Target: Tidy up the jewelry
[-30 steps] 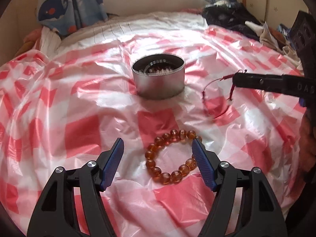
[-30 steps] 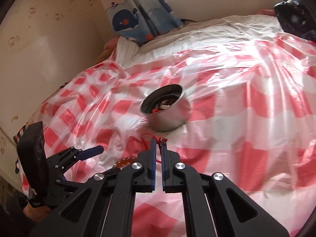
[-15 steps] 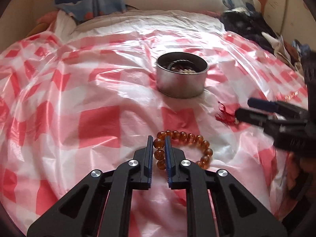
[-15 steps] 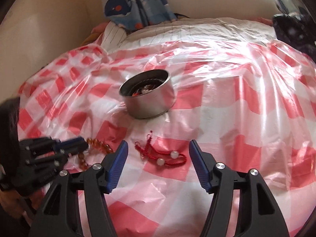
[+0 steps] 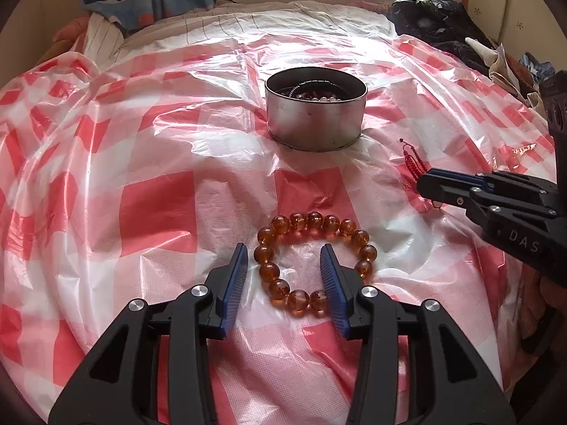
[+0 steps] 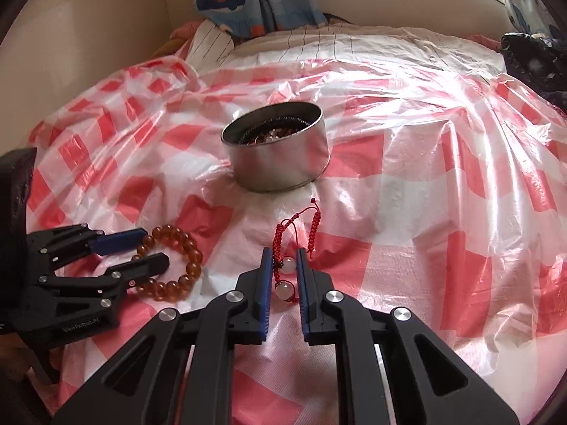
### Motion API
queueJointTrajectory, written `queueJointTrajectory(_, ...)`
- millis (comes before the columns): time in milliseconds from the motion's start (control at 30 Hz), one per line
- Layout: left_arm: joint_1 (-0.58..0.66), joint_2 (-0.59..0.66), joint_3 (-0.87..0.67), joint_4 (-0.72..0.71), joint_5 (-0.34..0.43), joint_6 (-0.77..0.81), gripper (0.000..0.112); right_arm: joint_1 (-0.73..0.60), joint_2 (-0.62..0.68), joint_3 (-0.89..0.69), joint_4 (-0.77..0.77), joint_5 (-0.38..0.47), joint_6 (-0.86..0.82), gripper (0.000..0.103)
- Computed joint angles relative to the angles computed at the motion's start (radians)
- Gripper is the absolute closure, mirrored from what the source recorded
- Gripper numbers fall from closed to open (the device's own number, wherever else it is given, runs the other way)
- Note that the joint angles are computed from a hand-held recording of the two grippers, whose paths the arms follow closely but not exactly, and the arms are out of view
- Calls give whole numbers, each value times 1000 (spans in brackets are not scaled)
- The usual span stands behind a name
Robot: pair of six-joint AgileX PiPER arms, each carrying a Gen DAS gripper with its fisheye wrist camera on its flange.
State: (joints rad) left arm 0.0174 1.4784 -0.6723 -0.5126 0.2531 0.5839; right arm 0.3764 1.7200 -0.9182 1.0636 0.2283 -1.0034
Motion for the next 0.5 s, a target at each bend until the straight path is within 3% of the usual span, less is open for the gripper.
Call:
queueJointTrajectory(67,0,-1,2,-8,-2,7,68,-1,8,-3,-24,11,37,86)
queueJointTrajectory(100,0,-1,3,-17,-2,15,67,1,14,-8,-59,12,76,78)
queueJointTrajectory(133,4,0,4,-37,-1,36,67,6,18,-12,-88,10,108,53)
queueJointTrajectory(167,8,0,5,-57,1,55,66,13,15,-8,-81,-4,100,39)
queueJointTrajectory(267,10,0,5,-64,0,64,66,34,8,2,-97,-42,105,38)
queueJointTrajectory(400,9,-3,8,-56,-4,57,67,51,36,-22,-318,-53,324,38)
queueJointTrajectory(433,6,-3,9,-42,-6,45,76,55,42,-26,-365,-54,368,38)
queueJointTrajectory(500,-7,-3,8,34,-15,-24,93,59,44,-29,-381,-51,376,54)
